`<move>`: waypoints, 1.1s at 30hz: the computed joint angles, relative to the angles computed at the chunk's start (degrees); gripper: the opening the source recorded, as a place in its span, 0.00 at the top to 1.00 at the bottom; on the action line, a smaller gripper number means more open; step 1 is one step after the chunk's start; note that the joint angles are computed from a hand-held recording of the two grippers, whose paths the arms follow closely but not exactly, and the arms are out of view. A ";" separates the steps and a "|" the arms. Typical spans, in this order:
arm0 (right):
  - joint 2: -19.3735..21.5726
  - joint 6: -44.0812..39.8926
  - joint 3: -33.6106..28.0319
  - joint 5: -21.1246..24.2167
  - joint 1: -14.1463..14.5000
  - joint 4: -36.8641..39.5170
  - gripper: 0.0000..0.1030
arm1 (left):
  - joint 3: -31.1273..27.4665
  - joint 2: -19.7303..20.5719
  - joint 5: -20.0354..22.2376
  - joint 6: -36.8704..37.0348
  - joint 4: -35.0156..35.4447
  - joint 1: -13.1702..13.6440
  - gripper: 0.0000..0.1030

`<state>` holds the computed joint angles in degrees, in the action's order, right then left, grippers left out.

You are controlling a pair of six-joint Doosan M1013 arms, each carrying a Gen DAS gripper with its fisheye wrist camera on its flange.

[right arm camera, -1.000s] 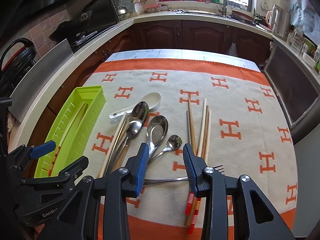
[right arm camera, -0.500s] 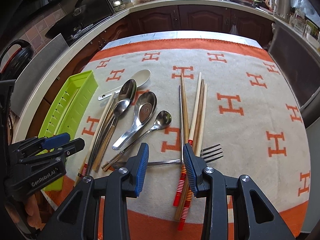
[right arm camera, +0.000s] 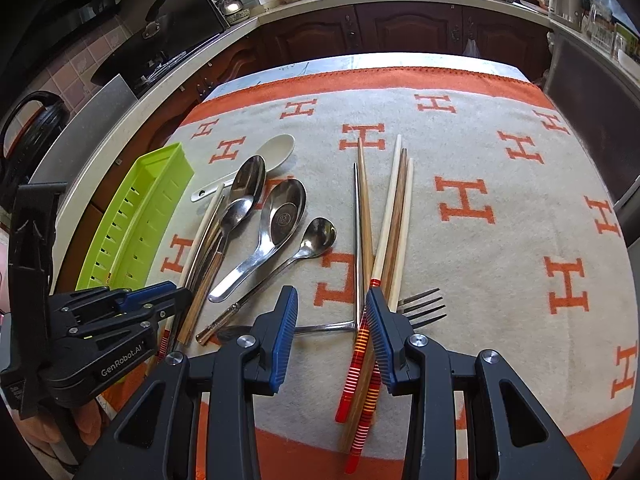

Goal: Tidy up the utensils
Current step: 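Grasp a red-striped chopstick with the left tool and lift it, then lower the red-striped chopstick into the green tray and open the left tool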

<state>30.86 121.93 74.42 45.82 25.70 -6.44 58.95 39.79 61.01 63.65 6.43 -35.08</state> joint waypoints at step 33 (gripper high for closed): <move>-0.30 -4.65 -0.38 -1.31 1.37 4.36 0.65 | 3.90 -6.50 -4.62 -5.60 10.94 0.15 0.97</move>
